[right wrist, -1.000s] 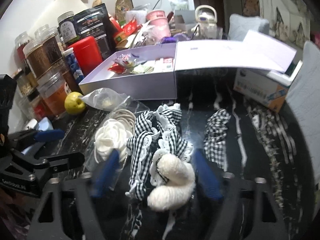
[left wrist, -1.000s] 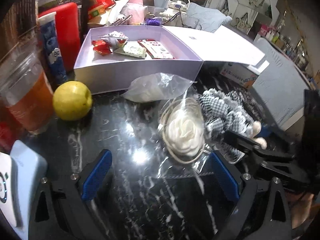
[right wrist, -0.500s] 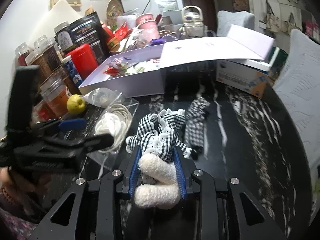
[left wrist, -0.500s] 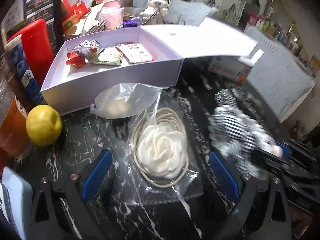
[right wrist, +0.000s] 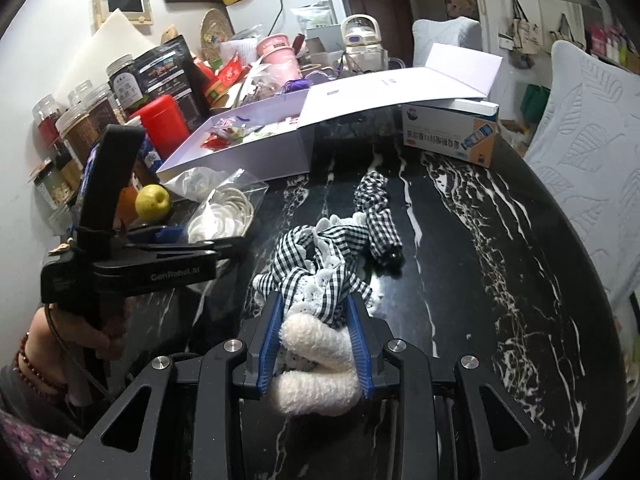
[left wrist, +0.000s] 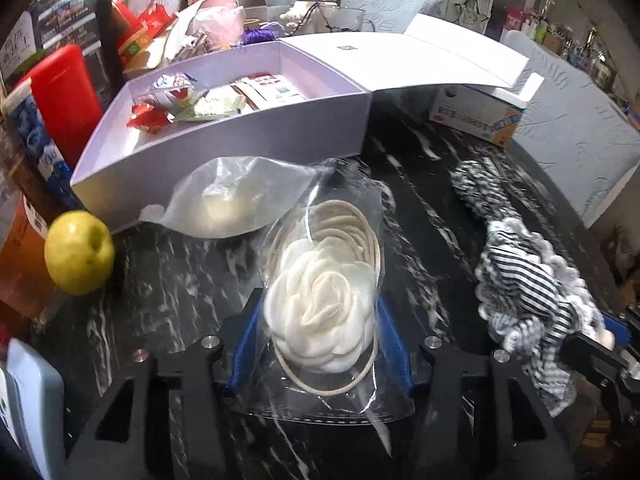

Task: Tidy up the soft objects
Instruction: 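Grasp the clear bag with white flower with the left tool while the right tool grasps the gingham scrunchie, then lift the flower bag and gingham scrunchie and carry them toward the white box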

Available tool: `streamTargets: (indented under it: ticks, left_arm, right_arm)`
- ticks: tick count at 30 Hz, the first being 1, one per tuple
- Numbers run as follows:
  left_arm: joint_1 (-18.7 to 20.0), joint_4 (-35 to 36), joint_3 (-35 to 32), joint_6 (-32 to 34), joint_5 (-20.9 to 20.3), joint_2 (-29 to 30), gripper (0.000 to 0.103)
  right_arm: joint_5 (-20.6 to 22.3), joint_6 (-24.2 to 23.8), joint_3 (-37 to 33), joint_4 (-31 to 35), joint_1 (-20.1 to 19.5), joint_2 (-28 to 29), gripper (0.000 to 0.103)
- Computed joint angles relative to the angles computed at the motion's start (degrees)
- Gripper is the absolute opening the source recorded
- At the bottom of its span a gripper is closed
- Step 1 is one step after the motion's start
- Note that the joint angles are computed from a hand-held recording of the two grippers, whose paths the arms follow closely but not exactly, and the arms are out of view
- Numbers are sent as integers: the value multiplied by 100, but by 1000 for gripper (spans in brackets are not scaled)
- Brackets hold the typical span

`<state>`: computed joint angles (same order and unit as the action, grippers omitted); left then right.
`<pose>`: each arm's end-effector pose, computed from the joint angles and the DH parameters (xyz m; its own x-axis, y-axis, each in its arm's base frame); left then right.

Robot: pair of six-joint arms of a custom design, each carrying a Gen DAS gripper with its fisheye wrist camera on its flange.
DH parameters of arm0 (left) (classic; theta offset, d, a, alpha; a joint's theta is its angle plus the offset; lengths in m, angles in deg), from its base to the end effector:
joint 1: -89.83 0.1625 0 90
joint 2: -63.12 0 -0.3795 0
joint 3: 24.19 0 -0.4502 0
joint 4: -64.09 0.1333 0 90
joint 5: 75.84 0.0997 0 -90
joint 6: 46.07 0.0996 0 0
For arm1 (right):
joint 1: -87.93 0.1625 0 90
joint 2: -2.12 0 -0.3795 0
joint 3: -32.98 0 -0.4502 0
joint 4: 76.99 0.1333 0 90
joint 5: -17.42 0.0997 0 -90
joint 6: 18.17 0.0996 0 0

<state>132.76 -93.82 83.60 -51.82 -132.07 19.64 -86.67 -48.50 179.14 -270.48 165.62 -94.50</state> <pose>-0.2927 -0.5299 -0.0584 -0.6620 0.5138 -0.5457 0.6678 0.7349 -0.1181 0.0244 -0.3996 0.2207 -0.8451 0.0541 0.5319 -0.3490 0.6978 -0.6255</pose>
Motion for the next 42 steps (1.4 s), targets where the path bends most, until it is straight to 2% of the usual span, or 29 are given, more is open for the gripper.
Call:
streamTargets:
  ticks: [12,20,22,23,24,25,30,35,38,40,42]
  left_arm:
    - [-371,181,847,-299,-491,-731,52]
    - [-441,403,1247,-660,-597,-1151,52]
    - [-457,426,1299,-727,-563,-1191,52]
    - [-456,433,1311,-770,-542,-1198,52]
    - [-456,440,1319,-796,-531,-1200,52]
    - [-452,456,1316,-815,-531,-1193,52]
    - [-432,415,1308,-862,-511,-1164,52]
    - [-444,317,1326,-815,-473,-1136,52]
    - [-450,276,1331,-804,-455,-1124,52]
    - [-450,218,1361,-787,-446,-1136,52]
    - [-445,175,1385,-800,-462,-1151,52]
  right_arm:
    - [0,68,371,-35,-81,-431,30]
    - [-316,11,644,131,35,-769,31]
    - [-485,-14,629,-57,103,-627,46]
    - [-706,-43,574,-276,189,-417,73]
    - [-914,-76,515,-531,263,-183,86]
    - [-980,-113,476,-671,286,-38,86]
    - [-732,54,338,-441,183,137,86]
    - [-988,15,186,-758,270,560,86]
    - [-1069,191,130,-651,243,638,83]
    - [-1151,120,131,-885,280,747,77]
    - [-1315,-12,96,-1071,345,886,59]
